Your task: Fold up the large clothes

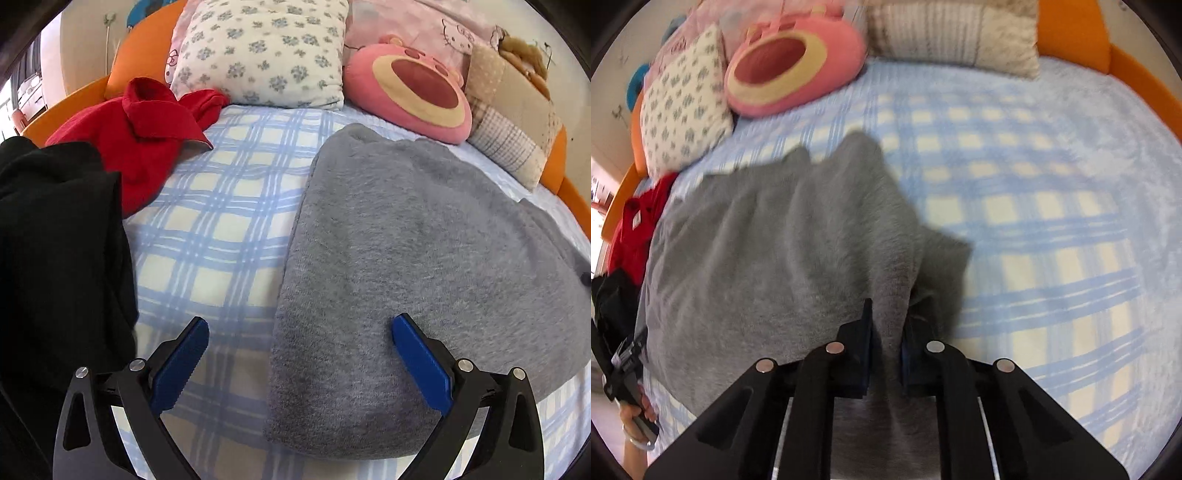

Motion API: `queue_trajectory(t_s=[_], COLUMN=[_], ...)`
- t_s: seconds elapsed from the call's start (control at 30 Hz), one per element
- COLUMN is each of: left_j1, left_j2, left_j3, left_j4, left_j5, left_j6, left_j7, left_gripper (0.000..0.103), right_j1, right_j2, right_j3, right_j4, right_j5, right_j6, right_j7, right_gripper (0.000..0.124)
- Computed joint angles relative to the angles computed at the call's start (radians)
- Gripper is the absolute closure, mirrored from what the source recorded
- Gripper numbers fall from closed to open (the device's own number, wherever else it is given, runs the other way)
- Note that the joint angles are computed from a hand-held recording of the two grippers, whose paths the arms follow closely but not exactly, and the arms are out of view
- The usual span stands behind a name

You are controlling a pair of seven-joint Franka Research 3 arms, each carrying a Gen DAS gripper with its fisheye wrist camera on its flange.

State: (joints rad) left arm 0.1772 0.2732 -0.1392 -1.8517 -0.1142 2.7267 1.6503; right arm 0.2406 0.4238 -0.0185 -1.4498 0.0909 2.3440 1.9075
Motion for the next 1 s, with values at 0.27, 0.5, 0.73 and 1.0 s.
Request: queue_trajectory(t_s=[0.27,0.5,0.73,1.0], left_j1=[0.051,0.075,0.014,0.014], left_j2=[0.024,-0.159,-0.235,-0.147], left_j3=[-0.031,-0.030,0.044,0.053], left_j4=[0.057,-0.066,-0.155,-0.141], left_j5=[-0.185,-0.457,-0.665,-1.074], left_j6=[-0.138,-0.116,-0.258,-0.389], left_j7=[0.012,0.185,0.285,0.412], left_gripper=[0.002,0.002,0.002,0.002], right_j1=[0.094,0.196,0.127,0.077], right_j2=[-0.011,-0.189,-0.297,-0.214], right_j3=[-0.065,-0.109,-0.013,0.037], right_j4=[-0.091,-0.251,-0.427,-0.494], right_j5=[-0.203,-0.624,-0.590,-0.307], right_j6=[0.067,0.128,0.407,0.439], right_j7=[0.043,0.340,0.468,0.370], right_gripper=[0.091,0.050,0.067,0.101])
